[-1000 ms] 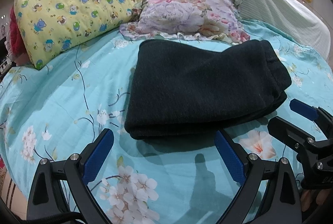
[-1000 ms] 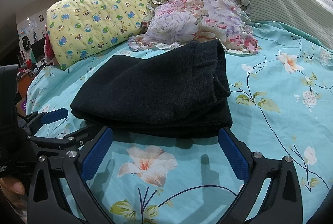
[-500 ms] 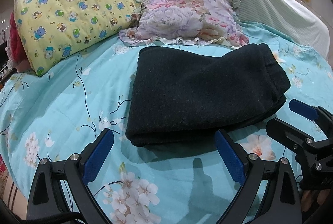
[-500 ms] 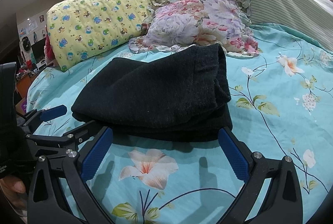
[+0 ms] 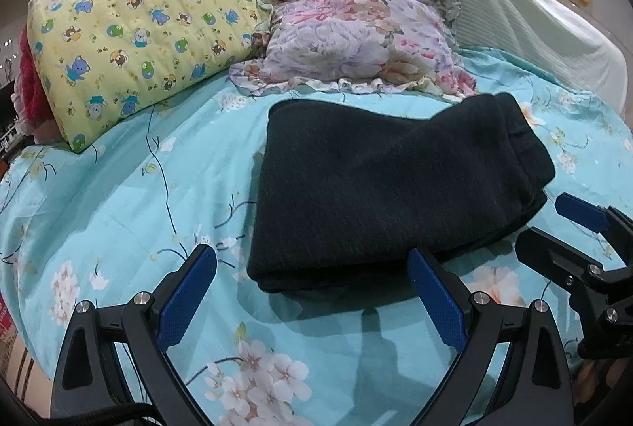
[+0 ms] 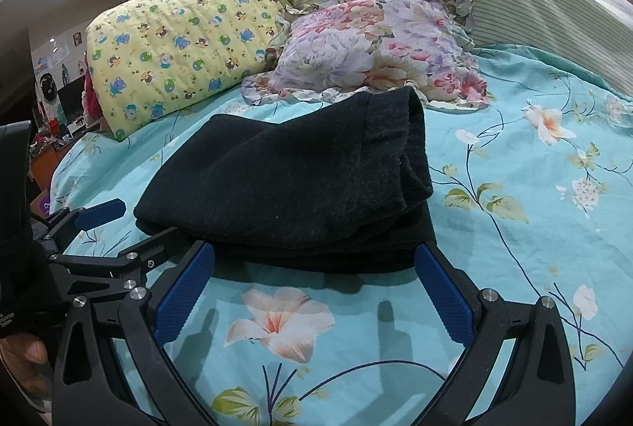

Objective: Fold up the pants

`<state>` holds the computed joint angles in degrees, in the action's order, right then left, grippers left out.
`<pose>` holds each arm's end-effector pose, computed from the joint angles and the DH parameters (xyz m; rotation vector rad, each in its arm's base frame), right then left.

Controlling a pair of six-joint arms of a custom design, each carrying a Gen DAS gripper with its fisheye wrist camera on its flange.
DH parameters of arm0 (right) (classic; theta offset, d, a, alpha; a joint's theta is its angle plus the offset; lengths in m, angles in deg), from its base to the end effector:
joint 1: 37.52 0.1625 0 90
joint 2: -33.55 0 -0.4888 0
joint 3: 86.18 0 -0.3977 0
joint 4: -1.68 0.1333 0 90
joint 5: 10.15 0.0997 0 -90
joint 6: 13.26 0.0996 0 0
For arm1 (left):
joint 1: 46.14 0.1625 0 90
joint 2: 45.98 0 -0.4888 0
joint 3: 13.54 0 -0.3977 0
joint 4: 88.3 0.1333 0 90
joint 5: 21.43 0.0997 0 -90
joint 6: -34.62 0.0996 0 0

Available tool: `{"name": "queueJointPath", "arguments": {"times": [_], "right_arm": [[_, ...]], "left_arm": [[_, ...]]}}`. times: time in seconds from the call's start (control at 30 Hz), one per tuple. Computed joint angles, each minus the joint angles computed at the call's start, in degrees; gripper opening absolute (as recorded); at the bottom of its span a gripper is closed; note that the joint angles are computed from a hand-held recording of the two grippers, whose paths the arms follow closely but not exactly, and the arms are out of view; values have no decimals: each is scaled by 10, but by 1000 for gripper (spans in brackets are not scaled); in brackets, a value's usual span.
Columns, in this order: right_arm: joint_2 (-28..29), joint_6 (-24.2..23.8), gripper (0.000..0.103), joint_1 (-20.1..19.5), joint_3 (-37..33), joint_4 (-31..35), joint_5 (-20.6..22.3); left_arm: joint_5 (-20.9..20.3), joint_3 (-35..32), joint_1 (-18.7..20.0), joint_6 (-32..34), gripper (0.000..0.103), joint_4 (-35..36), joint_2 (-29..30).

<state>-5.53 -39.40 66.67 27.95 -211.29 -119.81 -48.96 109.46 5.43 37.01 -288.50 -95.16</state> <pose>0.2484 -0.5751 0.0975 0.6869 -2.4337 1.0689 -0.1607 -0.5591 0.1725 0.3350 2.0824 -1.0344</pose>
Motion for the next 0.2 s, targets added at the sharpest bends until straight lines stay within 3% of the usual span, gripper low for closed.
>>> {"name": "queueJointPath", "arguments": {"times": [0.2], "right_arm": [[-5,-1,101,-1,0,-8,4]], "left_arm": [[0,-7,-1,-23,98,25,-7]]}}
